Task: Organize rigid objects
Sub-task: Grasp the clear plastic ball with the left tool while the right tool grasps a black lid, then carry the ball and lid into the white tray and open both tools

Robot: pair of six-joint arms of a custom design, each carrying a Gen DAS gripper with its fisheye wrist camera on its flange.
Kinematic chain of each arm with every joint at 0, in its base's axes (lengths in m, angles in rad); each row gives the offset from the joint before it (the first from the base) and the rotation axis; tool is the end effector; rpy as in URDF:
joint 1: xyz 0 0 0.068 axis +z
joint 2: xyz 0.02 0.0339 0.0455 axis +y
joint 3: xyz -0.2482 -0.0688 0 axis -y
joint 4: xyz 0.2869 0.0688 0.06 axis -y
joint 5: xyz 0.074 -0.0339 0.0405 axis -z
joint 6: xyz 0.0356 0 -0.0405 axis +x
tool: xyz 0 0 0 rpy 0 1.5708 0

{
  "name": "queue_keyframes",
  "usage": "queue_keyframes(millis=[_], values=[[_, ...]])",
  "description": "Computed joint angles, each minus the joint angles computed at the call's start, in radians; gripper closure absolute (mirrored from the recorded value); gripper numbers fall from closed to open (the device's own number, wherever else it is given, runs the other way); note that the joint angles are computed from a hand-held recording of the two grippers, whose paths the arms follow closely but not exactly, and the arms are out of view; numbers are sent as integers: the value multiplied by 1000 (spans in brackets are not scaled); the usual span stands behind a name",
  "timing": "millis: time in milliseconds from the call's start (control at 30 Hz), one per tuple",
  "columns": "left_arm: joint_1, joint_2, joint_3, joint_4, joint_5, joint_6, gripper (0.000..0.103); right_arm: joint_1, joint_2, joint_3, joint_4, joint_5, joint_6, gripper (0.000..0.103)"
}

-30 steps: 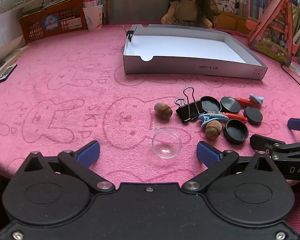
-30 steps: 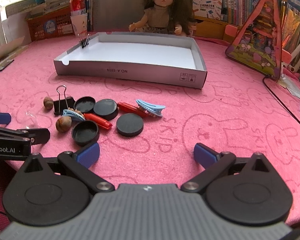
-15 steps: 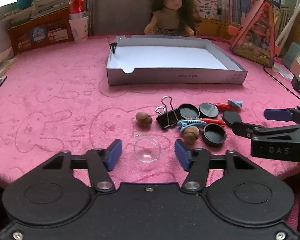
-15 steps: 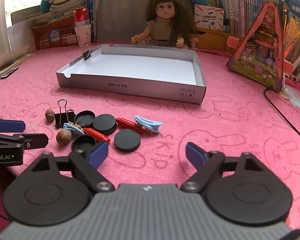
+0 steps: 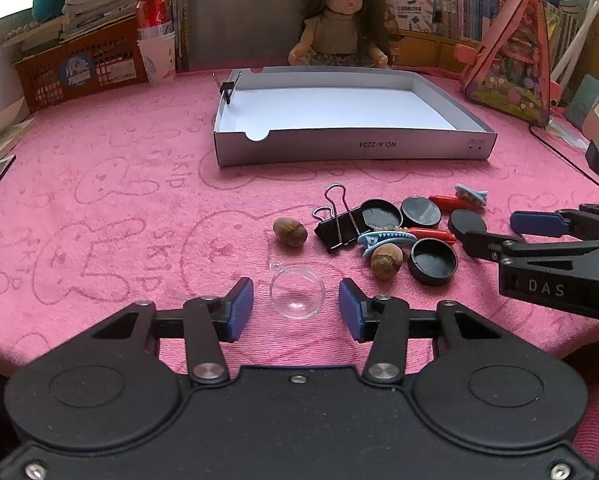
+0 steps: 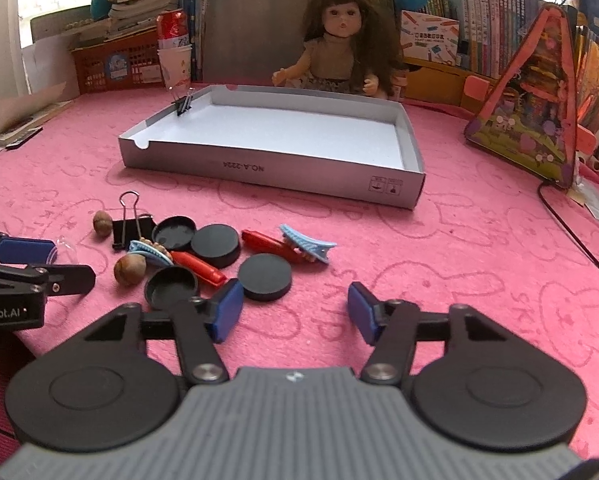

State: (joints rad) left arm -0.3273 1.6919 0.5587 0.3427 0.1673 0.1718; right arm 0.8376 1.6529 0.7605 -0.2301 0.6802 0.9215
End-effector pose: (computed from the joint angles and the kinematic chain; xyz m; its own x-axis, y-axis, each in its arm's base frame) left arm 0.2847 -0.1029 0.0479 -0.5899 0.3783 -0.7134 0.5367 0.8438 0.0037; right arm 0.2249 0.2162 0.0835 -0.6795 0.1709 -0.7135 0.2414 0.9704 0.0025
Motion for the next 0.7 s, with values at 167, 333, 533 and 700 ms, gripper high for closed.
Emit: queue_keyframes(millis=[167, 333, 533, 700], values=[[-4, 3, -8, 24, -9, 15, 60, -3, 10, 4, 28, 0, -19, 51], [-2, 1, -11, 25, -1, 20, 62, -7, 17, 9, 34, 6, -18, 56], [0, 2, -8, 24, 1, 20, 63, -16, 33, 9, 74, 17, -44, 53], [2, 3, -9, 27, 4, 23, 64, -27, 46, 12, 105, 17, -56, 52]])
